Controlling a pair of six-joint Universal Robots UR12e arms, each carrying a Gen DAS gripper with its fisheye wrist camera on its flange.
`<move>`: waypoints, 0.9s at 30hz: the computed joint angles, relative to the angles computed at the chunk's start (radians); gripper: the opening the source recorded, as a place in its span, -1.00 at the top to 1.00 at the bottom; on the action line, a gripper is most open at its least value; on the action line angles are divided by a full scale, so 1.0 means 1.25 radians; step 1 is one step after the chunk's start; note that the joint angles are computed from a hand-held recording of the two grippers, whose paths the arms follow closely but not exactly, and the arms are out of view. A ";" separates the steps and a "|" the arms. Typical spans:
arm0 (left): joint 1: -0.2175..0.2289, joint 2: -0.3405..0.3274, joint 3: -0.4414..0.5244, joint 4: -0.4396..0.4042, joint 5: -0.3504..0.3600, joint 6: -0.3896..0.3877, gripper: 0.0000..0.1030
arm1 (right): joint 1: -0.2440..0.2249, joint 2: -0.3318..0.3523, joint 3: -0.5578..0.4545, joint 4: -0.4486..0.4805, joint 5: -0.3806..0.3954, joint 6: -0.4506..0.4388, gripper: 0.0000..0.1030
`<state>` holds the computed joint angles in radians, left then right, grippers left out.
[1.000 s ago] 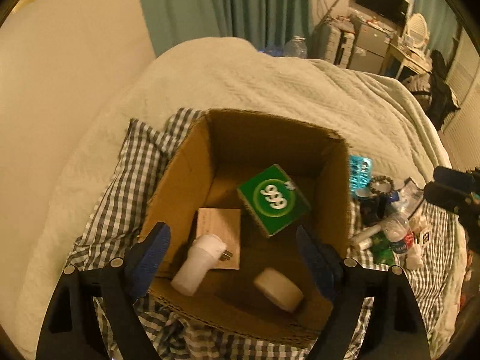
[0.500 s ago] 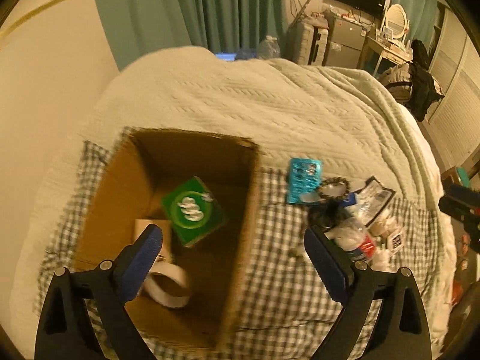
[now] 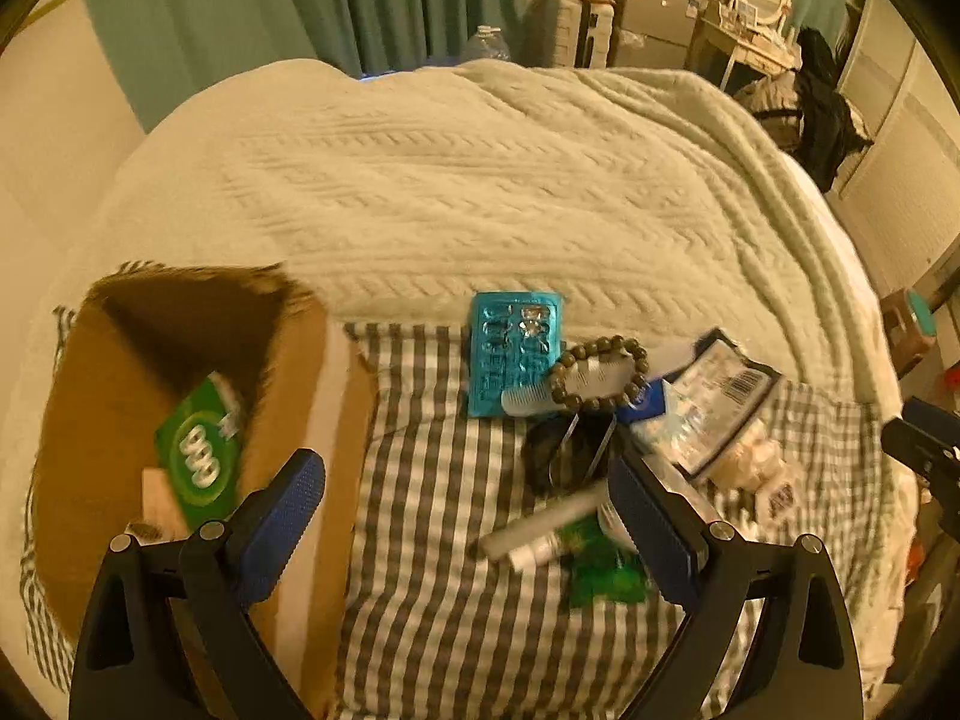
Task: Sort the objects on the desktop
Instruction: 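Grasp the teal blister pack with the left tool while the right tool grasps a tissue pack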
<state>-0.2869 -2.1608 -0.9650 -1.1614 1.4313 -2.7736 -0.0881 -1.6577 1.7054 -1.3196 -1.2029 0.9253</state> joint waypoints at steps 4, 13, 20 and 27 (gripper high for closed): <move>-0.012 -0.042 0.033 0.000 0.015 -0.006 -0.90 | 0.033 0.014 0.017 -0.035 -0.027 0.094 -0.02; -0.012 -0.141 0.158 -0.110 -0.061 -0.094 -0.90 | 0.114 0.042 0.069 -0.125 -0.075 0.274 -0.02; -0.019 -0.198 0.215 -0.123 -0.082 -0.121 -0.90 | 0.152 0.051 0.098 -0.168 -0.104 0.323 -0.02; -0.027 -0.239 0.269 -0.175 -0.055 -0.099 -0.90 | 0.178 0.064 0.120 -0.212 -0.130 0.367 -0.02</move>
